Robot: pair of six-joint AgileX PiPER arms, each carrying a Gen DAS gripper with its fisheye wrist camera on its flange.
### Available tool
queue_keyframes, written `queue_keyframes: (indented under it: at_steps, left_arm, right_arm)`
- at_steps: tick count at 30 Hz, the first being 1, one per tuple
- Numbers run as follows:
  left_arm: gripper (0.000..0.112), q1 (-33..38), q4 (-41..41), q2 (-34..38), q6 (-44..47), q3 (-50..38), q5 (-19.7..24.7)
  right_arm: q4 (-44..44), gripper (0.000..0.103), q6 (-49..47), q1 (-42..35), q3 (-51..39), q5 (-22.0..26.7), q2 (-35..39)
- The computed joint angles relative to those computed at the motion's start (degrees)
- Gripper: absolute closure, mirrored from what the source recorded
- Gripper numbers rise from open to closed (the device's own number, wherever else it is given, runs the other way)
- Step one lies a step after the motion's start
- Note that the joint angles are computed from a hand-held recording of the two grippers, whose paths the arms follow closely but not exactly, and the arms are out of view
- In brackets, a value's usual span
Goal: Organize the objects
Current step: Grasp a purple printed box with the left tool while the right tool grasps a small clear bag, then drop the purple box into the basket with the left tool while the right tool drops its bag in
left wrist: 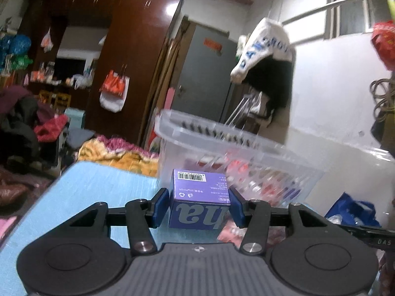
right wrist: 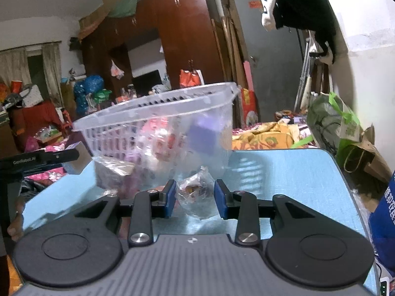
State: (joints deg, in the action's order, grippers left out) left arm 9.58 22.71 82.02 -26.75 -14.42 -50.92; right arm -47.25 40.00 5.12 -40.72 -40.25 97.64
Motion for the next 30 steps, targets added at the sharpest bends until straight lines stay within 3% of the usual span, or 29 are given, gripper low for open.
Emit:
queue_keyframes:
  at_steps: [4, 7, 11, 14, 16, 17, 18, 19, 21, 23, 25, 27, 30]
  left_arm:
    - [0.057, 4.37, 7.52, -4.13, -6.17, 2.56, -3.76]
    - [0.057, 4.8, 10.66, -10.58, -10.59, 0.77, -0.73]
    - [0.057, -1.55, 11.44, -13.05, -14.43, -11.86, 12.26]
    - [0.057, -6.48, 10.34, -8.61, -15.28, -23.74, 24.17]
    - [0.055, -8.71, 7.89, -4.7, -12.77, -29.39, 29.75]
    - [0.052, -9.87, 5.66, -2.65, -9.67, -31.75, 32.53]
    - [0.038, -10.82, 4.64, -0.53, -7.69, -34.19, 35.77]
    - [0.031, -11.75, 1.33, 1.47, -3.63, -35.7, 37.75]
    - [0.031, -12.43, -4.67, 1.69, 3.4, -34.69, 38.81]
    - [0.031, -12.36, -7.04, -0.73, 6.22, -29.84, 34.88]
    - [0.029, -12.12, -6.99, -4.89, 6.09, -22.47, 29.03]
    - [0.019, -13.2, -9.1, -7.54, 8.47, -16.45, 24.5]
    - [0.018, -15.88, -13.58, -7.14, 13.93, -10.34, 20.67]
  right_arm:
    - [0.57, 0.066, -0.37, -0.34, 3.34, -2.62, -4.74]
    - [-0.19, 0.066, 2.18, -0.45, 3.61, -4.34, -9.6]
    - [-7.02, 0.066, 12.69, 3.41, -8.43, -1.05, -9.42]
    - [-8.62, 0.066, 13.96, 9.32, -21.96, 9.56, -3.82]
    - [-15.21, 0.063, 21.12, 10.43, -30.15, 12.67, 1.35]
    - [-17.76, 0.054, 23.76, 10.63, -32.82, 13.21, 3.48]
    - [-21.12, 0.045, 26.77, 10.88, -35.15, 14.23, 5.33]
    - [-22.19, 0.035, 27.51, 11.31, -36.02, 15.7, 6.25]
    - [-17.76, 0.025, 22.12, 11.21, -32.68, 16.25, 4.99]
    - [-11.82, 0.007, 15.62, 10.21, -26.09, 14.77, 1.54]
    - [-4.38, 0.0, 7.37, 7.34, -15.78, 7.34, -2.46]
    - [-6.11, 0.0, 6.94, 4.46, -8.32, 0.91, -3.96]
    - [-11.67, 0.001, 9.81, 2.77, -3.25, -2.87, -1.84]
